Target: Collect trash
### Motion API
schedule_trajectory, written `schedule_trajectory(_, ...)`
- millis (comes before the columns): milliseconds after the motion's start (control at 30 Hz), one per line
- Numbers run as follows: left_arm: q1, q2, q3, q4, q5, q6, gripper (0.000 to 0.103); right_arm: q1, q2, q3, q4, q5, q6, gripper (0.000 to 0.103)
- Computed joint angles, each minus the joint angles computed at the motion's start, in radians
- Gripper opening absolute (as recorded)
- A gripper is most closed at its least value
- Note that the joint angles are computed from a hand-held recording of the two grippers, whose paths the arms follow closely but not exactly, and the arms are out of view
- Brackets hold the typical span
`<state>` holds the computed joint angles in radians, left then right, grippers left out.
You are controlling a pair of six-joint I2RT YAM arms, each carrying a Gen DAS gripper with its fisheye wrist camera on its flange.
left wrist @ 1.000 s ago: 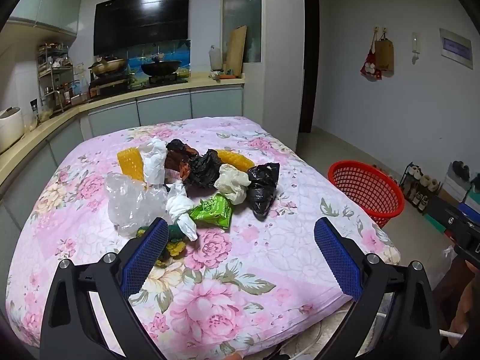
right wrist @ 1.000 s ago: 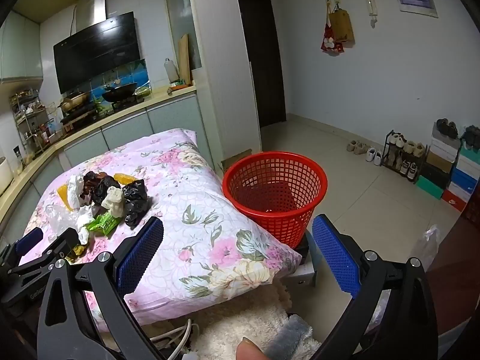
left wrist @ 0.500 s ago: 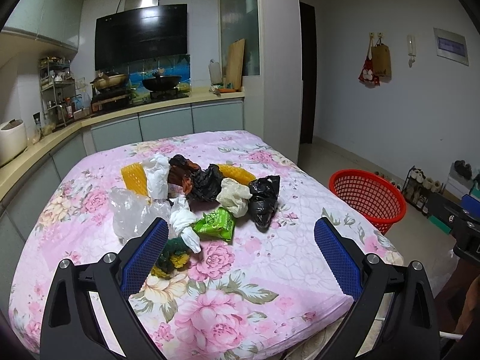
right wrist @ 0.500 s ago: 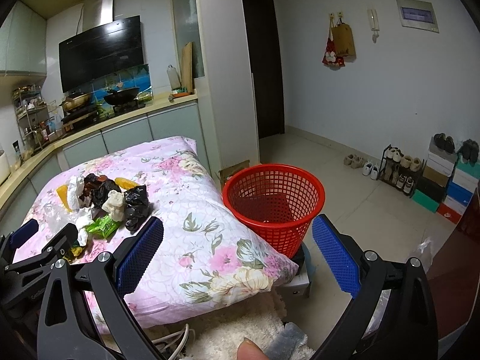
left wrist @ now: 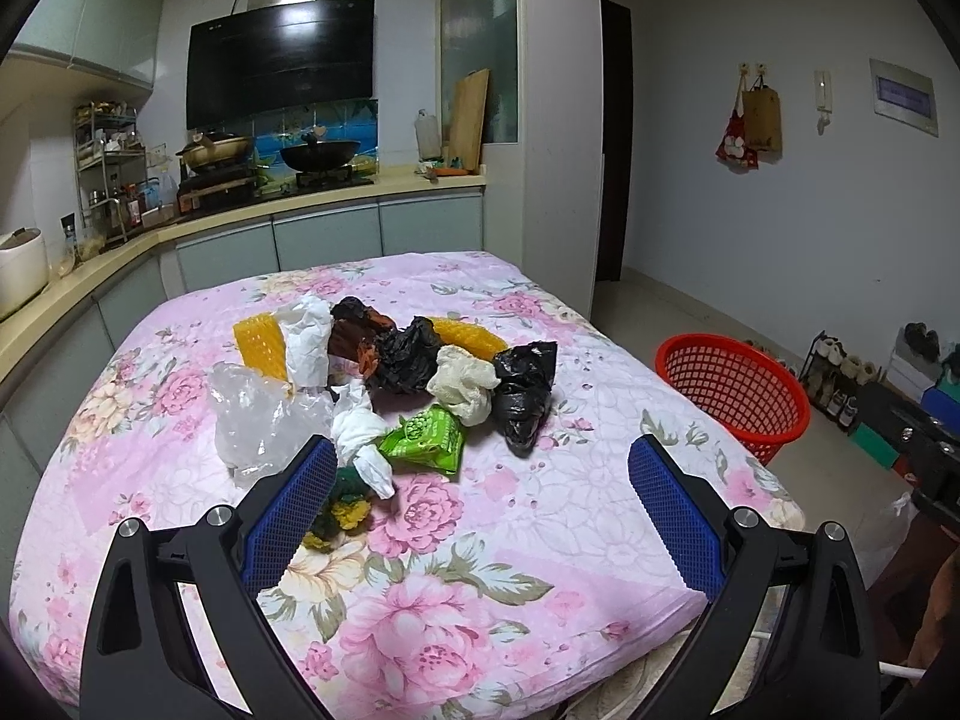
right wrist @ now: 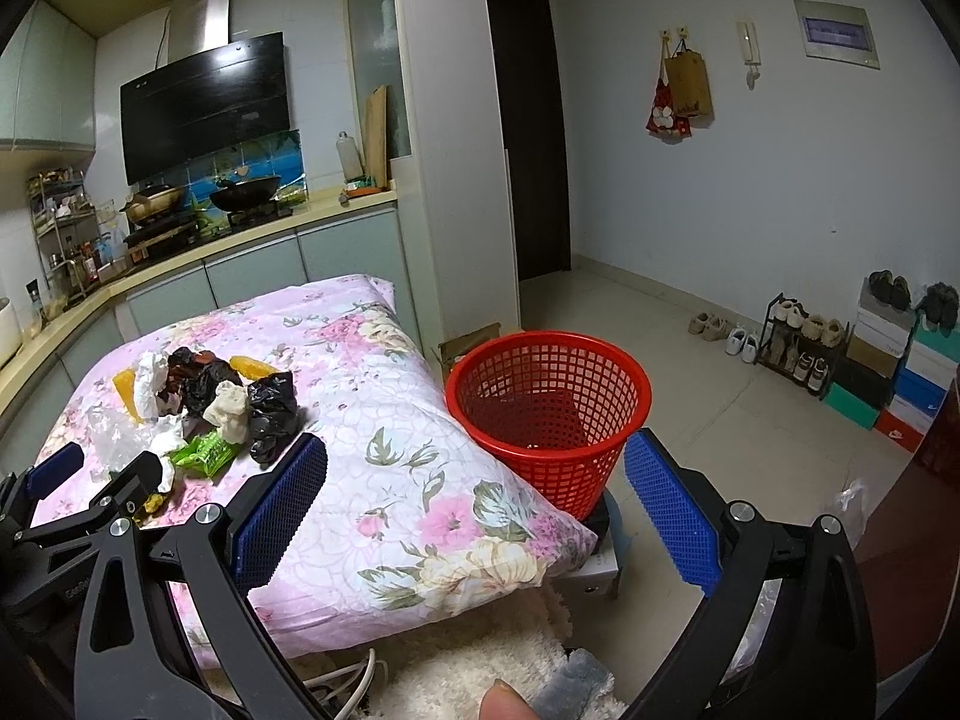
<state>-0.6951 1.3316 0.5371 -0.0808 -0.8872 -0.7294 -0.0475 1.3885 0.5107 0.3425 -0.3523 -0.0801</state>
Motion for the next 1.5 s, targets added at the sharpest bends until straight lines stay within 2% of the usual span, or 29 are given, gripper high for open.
schedule_trajectory(400, 0.002, -0.021, -0.013, 0.001, -0.020, 0.007, 0.095, 0.008, 0.015, 0.002, 0.019, 0.005, 0.001, 0.096)
schedule_trajectory(833, -0.010, -0.017, -0.033, 0.095, 0.008, 0.077, 0.095, 0.002, 0.043, -0.009, 0.057, 0.029, 0.025, 0.096)
schedule_trajectory(1500, -0.012, -0.007, -0.032, 0.106, 0.022, 0.082, 0.095, -0.008, 0.075, 0.004, 0.055, 0.033, 0.036, 0.096)
